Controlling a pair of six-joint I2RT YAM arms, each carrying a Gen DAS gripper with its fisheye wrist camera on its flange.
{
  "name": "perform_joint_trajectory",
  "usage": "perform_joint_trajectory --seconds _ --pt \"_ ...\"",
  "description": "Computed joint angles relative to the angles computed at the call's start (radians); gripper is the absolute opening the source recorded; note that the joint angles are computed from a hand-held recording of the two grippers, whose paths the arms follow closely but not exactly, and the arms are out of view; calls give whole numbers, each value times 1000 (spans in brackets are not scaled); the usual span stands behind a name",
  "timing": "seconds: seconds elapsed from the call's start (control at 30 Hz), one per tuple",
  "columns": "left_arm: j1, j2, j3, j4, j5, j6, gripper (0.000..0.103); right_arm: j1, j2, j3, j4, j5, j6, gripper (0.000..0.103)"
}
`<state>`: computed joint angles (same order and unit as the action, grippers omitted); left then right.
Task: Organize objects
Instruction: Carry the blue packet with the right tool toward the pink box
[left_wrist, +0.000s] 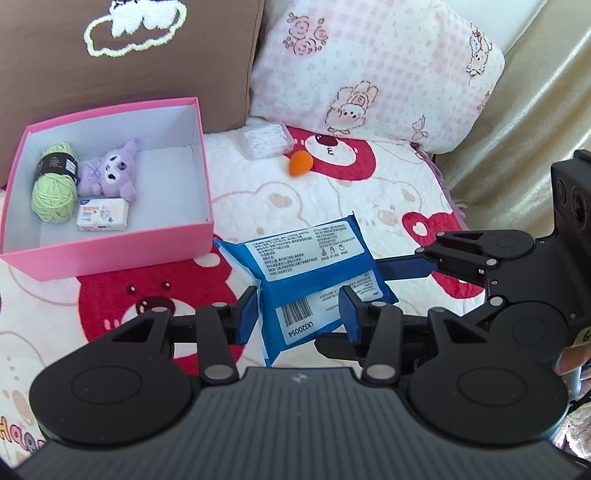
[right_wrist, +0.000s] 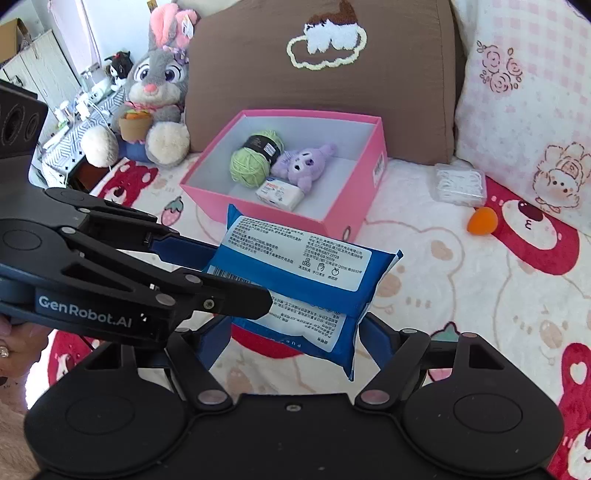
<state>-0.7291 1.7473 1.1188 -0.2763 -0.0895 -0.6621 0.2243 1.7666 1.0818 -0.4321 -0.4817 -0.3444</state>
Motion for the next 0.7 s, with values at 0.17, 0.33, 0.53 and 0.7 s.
perform_joint_trajectory --seconds 0.17,0.33,0.53,0.7 --pt "18 -73 -22 -35 1 15 44 21 -22 23 -19 -14 -7 81" --pt "21 -134 -48 -39 -33 27 48 54 -36 55 -23 -1 -16 81" --pt "54 -172 -65 -45 -46 36 48 90 -17 104 -12 5 -17 81" --pt "100 -169 -67 -31 -53 58 47 106 6 123 65 -8 -11 81"
